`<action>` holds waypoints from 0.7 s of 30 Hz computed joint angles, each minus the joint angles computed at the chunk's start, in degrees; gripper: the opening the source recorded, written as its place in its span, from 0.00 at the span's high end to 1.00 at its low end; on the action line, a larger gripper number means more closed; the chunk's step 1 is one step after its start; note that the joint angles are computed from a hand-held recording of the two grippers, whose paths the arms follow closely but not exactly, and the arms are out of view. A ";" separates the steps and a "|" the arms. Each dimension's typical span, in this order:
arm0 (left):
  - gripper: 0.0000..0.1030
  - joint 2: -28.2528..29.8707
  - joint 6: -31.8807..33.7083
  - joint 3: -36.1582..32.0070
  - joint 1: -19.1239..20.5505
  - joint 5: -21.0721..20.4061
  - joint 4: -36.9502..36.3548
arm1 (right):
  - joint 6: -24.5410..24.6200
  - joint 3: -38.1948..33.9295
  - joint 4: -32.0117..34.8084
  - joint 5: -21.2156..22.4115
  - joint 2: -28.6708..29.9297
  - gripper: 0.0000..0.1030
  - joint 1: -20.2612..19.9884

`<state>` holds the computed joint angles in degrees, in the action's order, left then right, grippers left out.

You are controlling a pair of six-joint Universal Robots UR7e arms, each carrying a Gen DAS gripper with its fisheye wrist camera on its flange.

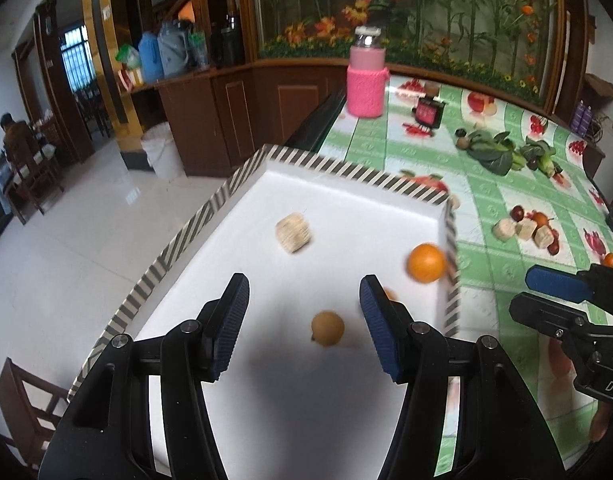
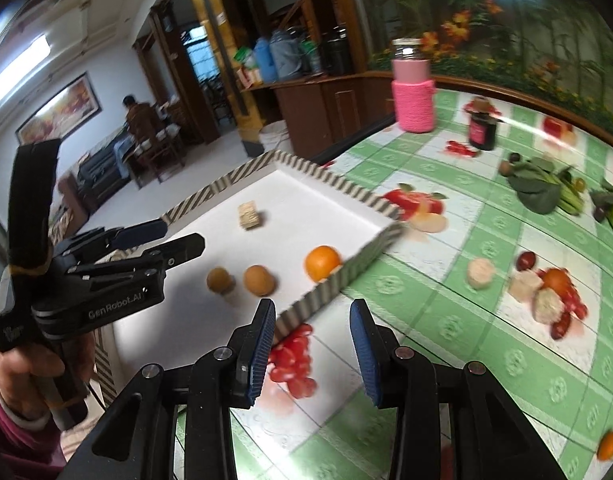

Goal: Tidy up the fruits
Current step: 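Move the left gripper toward the round beige block while the right gripper approaches a red date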

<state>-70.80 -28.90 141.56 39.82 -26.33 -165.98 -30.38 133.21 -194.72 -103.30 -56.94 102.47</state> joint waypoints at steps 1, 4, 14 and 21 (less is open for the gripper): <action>0.44 0.96 -0.12 -0.18 -0.57 0.17 -1.10 | 0.28 0.64 -0.72 0.07 -0.77 0.64 -0.39; 0.44 3.79 0.67 -0.53 -2.16 0.13 -4.68 | 0.41 1.80 -1.87 -0.66 -2.31 0.64 -0.92; 0.44 11.76 3.05 -3.64 -5.20 -2.61 -9.35 | -0.41 6.51 -5.65 -1.32 -8.05 0.64 -5.16; 0.44 15.42 3.98 -5.39 -6.43 -3.59 -10.85 | -0.21 8.91 -7.43 -1.14 -10.97 0.64 -7.93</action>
<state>-55.38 -24.92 136.17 33.39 -29.92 -176.83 -30.59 142.12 -202.15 -104.45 -67.91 94.55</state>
